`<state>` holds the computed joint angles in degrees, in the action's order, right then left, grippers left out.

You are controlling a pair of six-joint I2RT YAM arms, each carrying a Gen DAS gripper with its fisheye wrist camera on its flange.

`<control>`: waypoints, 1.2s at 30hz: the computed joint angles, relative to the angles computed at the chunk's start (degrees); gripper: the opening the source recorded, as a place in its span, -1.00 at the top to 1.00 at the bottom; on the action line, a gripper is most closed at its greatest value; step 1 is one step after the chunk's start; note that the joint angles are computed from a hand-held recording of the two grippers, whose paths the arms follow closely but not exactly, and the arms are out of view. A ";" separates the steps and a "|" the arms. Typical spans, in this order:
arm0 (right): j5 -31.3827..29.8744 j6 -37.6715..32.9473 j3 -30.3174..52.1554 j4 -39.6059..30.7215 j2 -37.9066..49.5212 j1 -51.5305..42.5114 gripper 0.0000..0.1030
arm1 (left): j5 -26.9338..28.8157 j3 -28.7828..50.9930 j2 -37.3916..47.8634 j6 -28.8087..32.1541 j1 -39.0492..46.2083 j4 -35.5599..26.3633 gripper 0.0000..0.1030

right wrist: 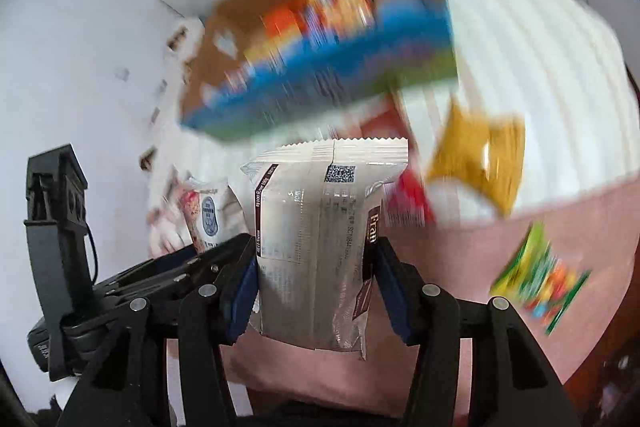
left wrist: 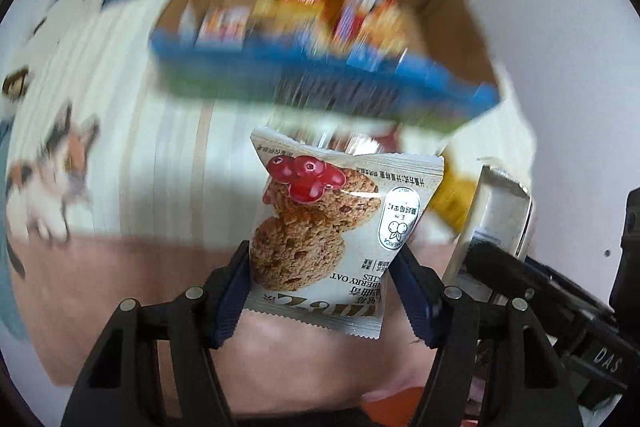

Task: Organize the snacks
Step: 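Place both packets into the box and open both tools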

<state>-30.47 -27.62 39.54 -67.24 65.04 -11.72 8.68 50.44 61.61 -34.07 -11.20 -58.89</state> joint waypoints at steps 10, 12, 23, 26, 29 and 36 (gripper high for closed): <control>8.78 19.93 29.45 12.59 21.23 19.08 -0.11 | -1.48 34.56 30.26 16.76 14.94 -3.74 -0.27; 11.88 21.61 34.55 13.31 27.25 21.10 -0.11 | -2.22 41.68 37.50 18.34 16.73 -5.43 -0.27; 18.66 28.84 46.11 16.48 50.02 25.53 -0.11 | -3.79 71.13 69.52 21.55 21.93 -16.94 -0.28; 19.57 29.61 46.57 17.47 52.90 26.16 -0.11 | -5.54 78.20 75.45 21.61 21.85 -20.42 -0.29; 21.13 29.91 47.14 16.75 54.90 26.79 -0.13 | -6.69 81.30 78.78 21.16 21.83 -23.05 -0.30; 21.90 28.71 50.58 12.63 59.48 28.53 -0.86 | -4.11 81.01 80.70 22.54 22.71 -22.31 -0.73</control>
